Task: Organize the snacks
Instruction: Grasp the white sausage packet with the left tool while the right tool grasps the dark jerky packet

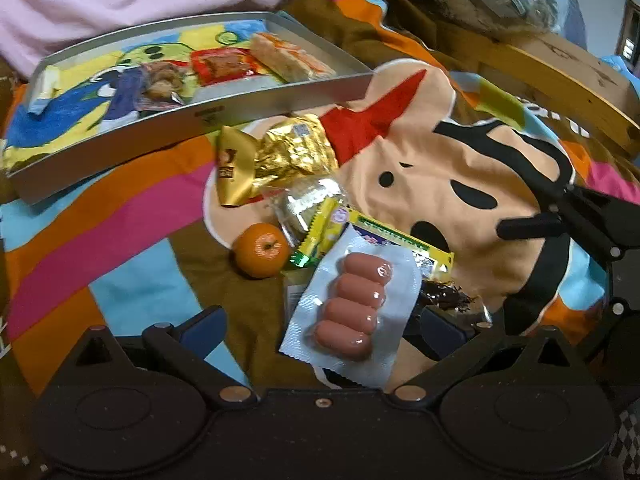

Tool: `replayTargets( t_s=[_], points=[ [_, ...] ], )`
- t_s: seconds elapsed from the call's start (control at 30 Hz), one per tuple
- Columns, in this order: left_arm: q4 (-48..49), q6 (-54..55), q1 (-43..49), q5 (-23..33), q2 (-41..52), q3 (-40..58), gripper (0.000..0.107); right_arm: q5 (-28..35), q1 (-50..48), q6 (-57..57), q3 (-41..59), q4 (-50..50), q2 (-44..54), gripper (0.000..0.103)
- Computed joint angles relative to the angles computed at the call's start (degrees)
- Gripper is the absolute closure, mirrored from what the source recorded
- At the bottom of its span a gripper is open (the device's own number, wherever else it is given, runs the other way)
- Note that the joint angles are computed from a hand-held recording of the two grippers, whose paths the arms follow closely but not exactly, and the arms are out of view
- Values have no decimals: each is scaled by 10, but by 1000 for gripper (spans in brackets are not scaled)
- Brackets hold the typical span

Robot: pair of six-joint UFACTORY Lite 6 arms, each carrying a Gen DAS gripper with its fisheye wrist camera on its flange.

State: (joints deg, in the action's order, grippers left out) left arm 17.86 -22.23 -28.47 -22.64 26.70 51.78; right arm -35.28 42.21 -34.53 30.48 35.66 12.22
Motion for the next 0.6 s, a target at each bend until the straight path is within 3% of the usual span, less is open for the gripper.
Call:
replayTargets(
  t_s=[0.3,0.47,0.6],
  points=[
    [73,-40,9,8,34,47,5,8,-7,-10,30,-17,32,1],
    [168,-109,15,3,51,72,5,6,-10,-13,29,-18,33,2],
    [156,-83,5,13,55,74,6,-4,-10,-11,25,-26,35,4]
  ],
)
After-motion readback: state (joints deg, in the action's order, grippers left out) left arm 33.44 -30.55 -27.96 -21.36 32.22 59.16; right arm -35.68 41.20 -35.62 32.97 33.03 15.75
